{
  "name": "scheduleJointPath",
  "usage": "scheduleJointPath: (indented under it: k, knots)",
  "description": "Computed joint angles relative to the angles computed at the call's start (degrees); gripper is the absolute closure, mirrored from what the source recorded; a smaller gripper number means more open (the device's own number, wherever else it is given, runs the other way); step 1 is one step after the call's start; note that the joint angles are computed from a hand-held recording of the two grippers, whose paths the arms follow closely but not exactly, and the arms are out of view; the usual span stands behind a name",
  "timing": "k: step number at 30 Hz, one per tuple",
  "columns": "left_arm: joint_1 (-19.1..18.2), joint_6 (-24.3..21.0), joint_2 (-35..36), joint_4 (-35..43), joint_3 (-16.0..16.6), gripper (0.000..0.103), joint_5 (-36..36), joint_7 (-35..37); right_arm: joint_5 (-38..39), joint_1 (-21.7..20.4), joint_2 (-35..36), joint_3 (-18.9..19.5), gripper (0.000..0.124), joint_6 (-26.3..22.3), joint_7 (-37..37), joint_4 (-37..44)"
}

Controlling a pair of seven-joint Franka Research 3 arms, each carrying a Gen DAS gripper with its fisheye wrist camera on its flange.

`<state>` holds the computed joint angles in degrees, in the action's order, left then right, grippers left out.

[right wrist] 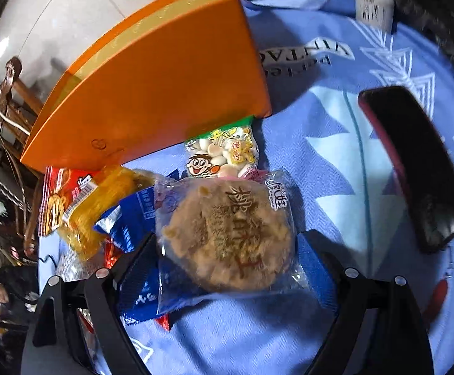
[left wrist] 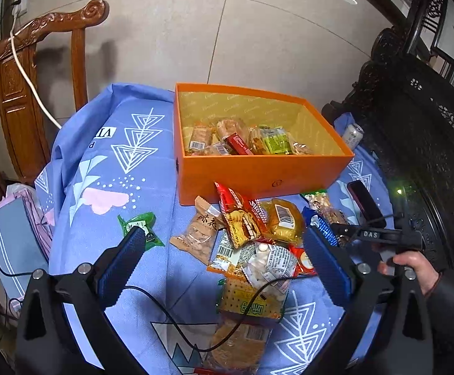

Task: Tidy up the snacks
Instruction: 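Grasp a red-white striped snack bag with the left tool while the right tool grasps a round pastry pack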

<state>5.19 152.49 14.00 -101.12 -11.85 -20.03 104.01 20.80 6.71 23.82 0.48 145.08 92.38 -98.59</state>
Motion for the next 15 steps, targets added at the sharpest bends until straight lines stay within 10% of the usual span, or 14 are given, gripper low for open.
scheduleJointPath:
  k: [15]
  knots:
    - [-2.34,-7.32,16.68,17.08,-1.16,0.006,5.46,-7.93,-9.55,4.53,-9.29,-2.00,0.046,9.02,8.28,-11.51]
